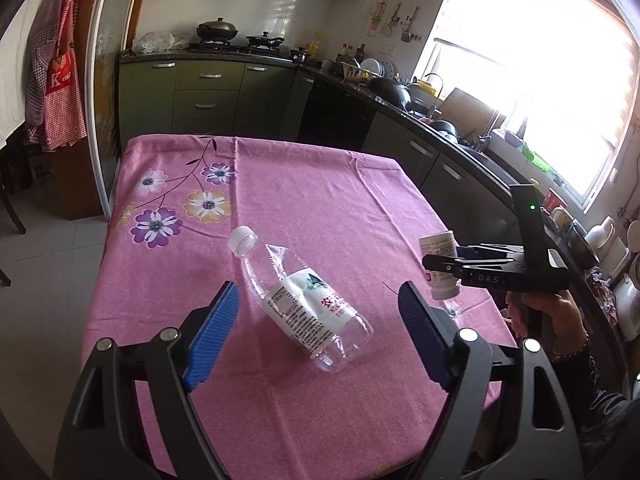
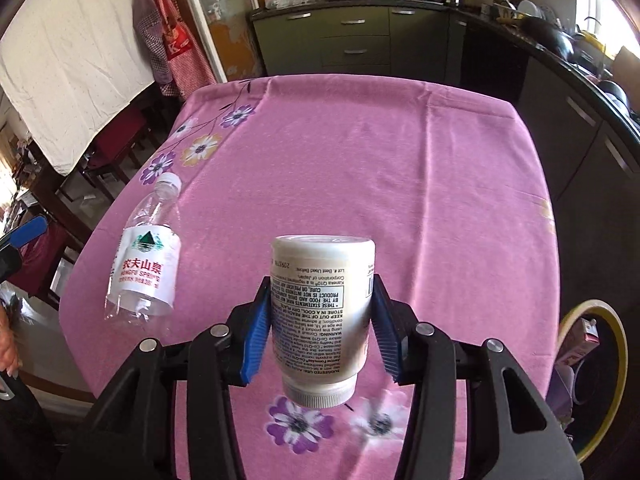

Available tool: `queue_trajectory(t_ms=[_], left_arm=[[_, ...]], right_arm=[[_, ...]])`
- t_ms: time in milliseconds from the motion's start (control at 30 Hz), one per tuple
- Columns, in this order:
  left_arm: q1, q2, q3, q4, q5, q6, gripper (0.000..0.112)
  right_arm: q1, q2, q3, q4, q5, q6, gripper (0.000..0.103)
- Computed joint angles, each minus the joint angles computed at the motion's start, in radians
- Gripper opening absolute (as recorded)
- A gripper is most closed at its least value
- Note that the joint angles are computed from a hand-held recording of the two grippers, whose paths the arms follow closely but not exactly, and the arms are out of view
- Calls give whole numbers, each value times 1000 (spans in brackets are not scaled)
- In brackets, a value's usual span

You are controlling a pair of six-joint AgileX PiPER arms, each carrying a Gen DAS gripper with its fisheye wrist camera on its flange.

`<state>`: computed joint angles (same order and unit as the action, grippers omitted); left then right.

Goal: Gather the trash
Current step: 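Carry the pill bottle over the bin and open the right tool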

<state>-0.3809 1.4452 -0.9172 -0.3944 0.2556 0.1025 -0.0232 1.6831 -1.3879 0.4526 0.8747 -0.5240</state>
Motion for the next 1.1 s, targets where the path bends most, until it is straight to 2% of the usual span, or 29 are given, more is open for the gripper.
queue_trajectory(t_ms=[200, 367, 533, 833, 867, 900, 967, 1100], left_arm=[[-86, 60, -73, 276, 24, -291, 77], [-131, 96, -117, 377, 51, -405, 77], [-145, 103, -135, 435, 74, -461, 77], [-128, 116, -142, 418, 89, -454, 77], [-125, 118, -141, 402, 88, -442, 77], [-121, 120, -141, 387, 91, -432, 77], [-119, 123, -143, 393, 99, -450, 78], [-116, 124, -141, 429, 112, -500, 84]], right_arm=[[-218, -57, 47, 52, 14, -107, 47], [-422, -23, 29, 61, 20, -153, 47], [-571, 59, -18, 26, -4, -143, 47], [-674, 180, -102, -118, -80, -41, 48], [-674, 197, -111, -143, -90, -25, 61], [-673, 201, -102, -163, -119, 7, 67], [-670, 184, -64, -173, -174, 32, 70], [-708, 107, 38, 15, -196, -125, 70]])
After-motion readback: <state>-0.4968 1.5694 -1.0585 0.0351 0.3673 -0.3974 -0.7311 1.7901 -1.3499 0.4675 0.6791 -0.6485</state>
